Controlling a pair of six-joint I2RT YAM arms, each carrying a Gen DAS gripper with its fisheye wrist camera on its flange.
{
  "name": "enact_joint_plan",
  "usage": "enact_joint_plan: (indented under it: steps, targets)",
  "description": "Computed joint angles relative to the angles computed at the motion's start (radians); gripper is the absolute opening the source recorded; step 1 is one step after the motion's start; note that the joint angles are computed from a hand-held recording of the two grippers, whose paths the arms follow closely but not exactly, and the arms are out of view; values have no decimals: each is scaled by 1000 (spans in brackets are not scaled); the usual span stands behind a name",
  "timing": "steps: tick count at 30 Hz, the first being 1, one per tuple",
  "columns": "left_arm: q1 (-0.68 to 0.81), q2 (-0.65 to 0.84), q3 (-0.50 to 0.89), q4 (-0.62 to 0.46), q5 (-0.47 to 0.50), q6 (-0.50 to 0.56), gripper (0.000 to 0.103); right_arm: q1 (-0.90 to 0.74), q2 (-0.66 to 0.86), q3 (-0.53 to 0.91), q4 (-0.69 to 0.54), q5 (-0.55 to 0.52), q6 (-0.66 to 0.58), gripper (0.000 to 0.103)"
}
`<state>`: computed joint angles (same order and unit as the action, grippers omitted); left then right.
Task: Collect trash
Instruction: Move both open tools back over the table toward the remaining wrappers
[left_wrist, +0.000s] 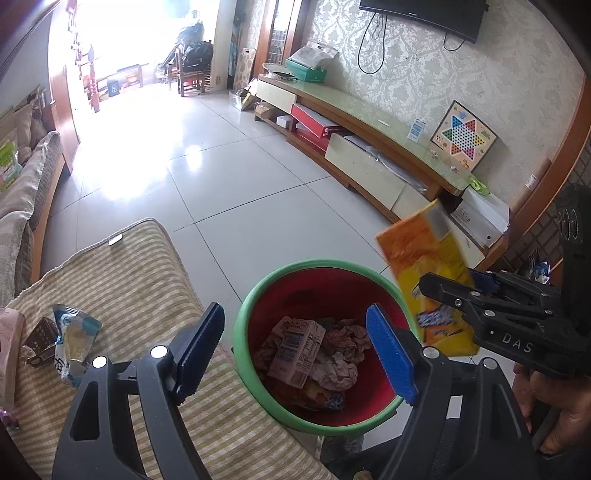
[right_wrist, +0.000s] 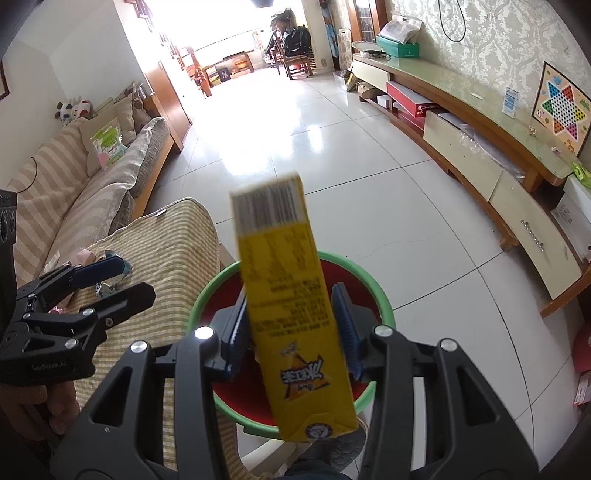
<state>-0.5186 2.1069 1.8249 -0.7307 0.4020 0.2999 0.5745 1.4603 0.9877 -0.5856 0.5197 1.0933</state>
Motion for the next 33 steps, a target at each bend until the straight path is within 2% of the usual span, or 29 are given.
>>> enact_joint_plan:
  steps: [1,2,3,8,11,23,33]
  targets:
    - [7,-2,0,-2,0,4,76,6,8,13,-6,6,-6,60]
    - [14,-9,-3,-2,0,10,76,17,18,31,-23,23,-6,77]
    - [23,-19,-11,5,-1,12,76,29,25,49,-43,47,-4,84]
    - [74,-57,-29,17,7,13,85,54,71,133,-102,91,-18,98]
    - [113,-84,-41,28,19,6,95,66,99,186,-132,108,-12,98]
    - [325,-158,-74,-2,87,56,95,145,293,472,-238,141,-12,98]
    - [521,-175,-76,-38,145,114,95,207,518,824,-358,154,-56,98]
